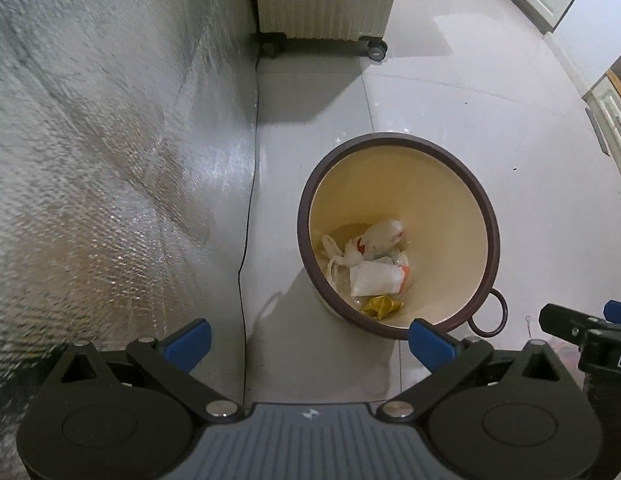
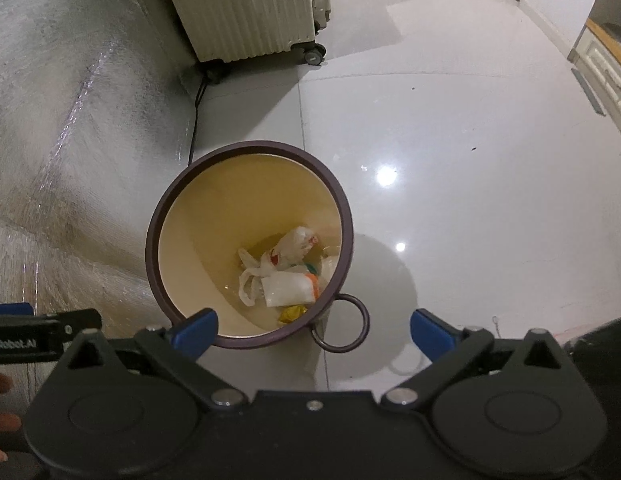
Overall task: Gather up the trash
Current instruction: 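Raise both open tools and move back toward the checkered table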
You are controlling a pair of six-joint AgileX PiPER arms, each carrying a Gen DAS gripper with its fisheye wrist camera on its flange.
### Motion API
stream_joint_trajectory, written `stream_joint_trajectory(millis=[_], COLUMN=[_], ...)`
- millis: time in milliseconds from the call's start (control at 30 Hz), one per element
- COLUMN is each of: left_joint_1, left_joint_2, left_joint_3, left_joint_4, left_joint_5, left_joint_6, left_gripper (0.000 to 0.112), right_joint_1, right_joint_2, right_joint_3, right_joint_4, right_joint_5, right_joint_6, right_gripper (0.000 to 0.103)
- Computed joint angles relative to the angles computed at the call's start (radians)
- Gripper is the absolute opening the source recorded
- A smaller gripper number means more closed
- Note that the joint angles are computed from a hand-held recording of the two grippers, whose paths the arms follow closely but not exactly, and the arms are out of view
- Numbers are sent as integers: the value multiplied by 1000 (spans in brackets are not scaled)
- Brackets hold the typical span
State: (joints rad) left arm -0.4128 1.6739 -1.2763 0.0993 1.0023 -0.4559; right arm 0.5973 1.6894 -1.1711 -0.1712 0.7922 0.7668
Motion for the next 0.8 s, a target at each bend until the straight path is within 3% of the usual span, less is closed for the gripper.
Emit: stream_joint_trajectory(millis=[300, 800], left_joint_1=[-20, -146], left_joint_2=[-99, -313], left_joint_3=[15, -61], left_joint_4=[4, 85], left_joint_5=[29, 176], left_joint_6=[-9, -67], left_gripper=[103, 103], right_joint_1=[43, 206], right_joint_2=[-76, -307], right_joint_3=[9, -31], right_joint_4=[-51, -209], right_joint_5=[72, 346], right_joint_6=[57, 250], right_gripper=[103, 103])
